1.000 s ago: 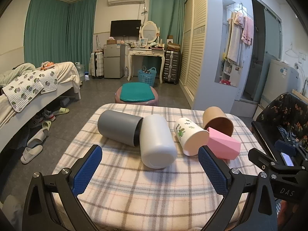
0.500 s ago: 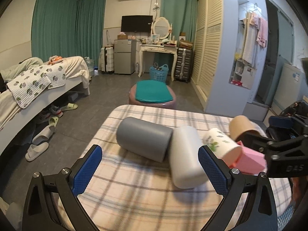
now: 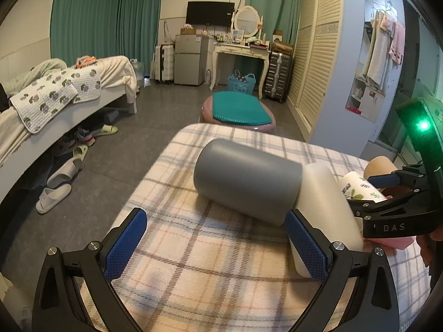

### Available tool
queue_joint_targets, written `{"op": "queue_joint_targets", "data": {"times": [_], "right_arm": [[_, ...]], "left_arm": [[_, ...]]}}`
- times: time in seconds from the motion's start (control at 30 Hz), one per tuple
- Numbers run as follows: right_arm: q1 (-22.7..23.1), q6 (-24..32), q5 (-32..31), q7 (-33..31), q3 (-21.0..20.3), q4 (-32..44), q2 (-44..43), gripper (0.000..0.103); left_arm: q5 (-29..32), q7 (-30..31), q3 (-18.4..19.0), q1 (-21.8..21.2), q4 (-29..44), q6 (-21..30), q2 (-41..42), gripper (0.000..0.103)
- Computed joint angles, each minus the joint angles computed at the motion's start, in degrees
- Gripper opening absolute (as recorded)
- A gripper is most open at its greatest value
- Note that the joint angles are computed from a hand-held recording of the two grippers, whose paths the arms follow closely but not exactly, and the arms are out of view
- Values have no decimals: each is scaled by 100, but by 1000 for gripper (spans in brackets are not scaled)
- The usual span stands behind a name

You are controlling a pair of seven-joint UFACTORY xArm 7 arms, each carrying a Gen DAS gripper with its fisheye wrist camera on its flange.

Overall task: Flip cup upside down
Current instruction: 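Reach the right gripper to the leaf-print white cup and close on it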

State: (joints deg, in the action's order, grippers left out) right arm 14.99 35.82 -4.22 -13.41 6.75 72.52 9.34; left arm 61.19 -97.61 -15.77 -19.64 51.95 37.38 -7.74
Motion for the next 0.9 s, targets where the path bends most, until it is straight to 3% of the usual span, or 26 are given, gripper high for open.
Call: {"op": "queue_joint_targets", "data": {"times": [0.2,0.27,0.33,0.43,0.63,0.9], "right_arm": [[78,169,-306,87,-39,265,296,74],[131,263,-471,112,-62,366,389,70],[173,321,-602,139,-84,435,457,60],[176,262,-607,141,-85,490,494,60],[34,-297,-141,-34,5,208,9,59],[-86,-724,1029,-617,50,-517,-1254,59]], "left_arm": [[-55,52,63,47,-48,-162,26,103],[-80,82,53,46,-64,-125,-2,103],[-111,86,48,54,-72,-116,-28,103],[-163,111,20,66,-100,-75,-108,103],[-207,182,-136,59,-99,165,-341,103],[-231,175,-434,37,-111,413,-674,103]]}}
